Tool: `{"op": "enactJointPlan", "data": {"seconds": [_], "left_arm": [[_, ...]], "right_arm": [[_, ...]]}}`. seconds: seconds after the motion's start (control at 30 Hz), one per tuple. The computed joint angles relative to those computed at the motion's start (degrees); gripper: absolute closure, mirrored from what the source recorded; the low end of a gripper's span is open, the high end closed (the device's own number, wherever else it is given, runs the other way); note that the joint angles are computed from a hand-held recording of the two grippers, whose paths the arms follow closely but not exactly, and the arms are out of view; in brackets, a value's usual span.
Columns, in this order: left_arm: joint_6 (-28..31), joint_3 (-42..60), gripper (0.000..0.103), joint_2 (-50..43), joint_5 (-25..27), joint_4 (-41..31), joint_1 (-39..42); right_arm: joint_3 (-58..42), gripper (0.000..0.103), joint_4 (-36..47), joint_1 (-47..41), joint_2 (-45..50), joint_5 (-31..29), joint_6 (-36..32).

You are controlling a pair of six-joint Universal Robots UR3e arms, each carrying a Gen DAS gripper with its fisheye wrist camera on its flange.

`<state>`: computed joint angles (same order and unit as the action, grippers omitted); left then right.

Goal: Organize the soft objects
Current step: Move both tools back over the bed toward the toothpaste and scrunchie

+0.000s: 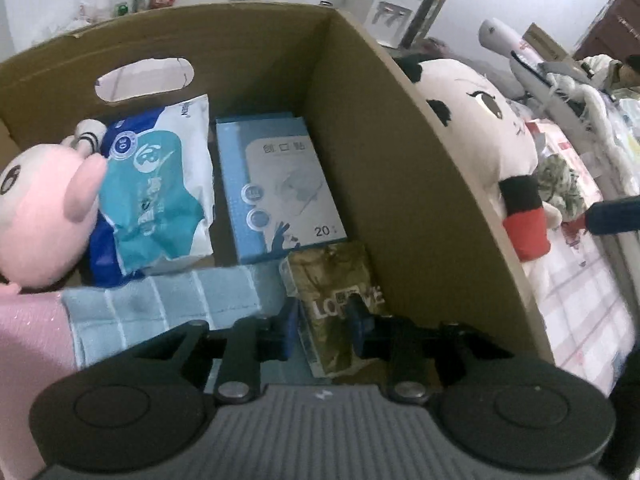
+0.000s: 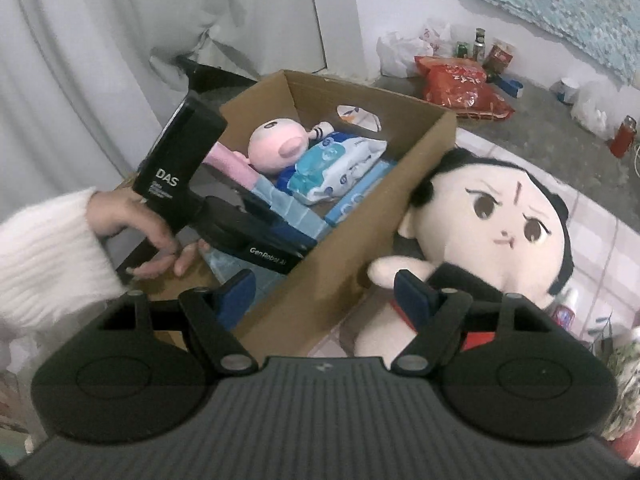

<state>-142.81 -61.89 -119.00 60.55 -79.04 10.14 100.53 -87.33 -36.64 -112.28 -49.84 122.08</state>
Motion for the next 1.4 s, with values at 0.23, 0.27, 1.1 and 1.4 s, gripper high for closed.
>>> {"op": "enactJointPlan", "data": {"seconds": [0.23, 0.27, 1.1, 1.4], "left_arm": [[-2.43, -9.59, 0.043, 4.81, -3.86, 6.93, 3.47], [-2.09, -12.93, 0.037, 7.69, -3.15, 9.70, 3.64], [-19.27, -4.45, 0.044, -3.41, 21.20, 38.25, -39.98], [-28.26, 17.57, 0.039, -19.05, 28.94, 29.23, -41.77]], "right_arm": [[3.10, 0.027, 4.07, -7.49, -3.26, 3.63, -4.71], [1.45, 0.027, 9.20, -10.41, -3.48, 5.26, -8.47], [13.68, 0.026, 17.76, -59.02, 9.13, 14.58, -45.01], [18.73, 0.027, 17.40, -56.38, 2.05, 18.19, -49.83]]}}
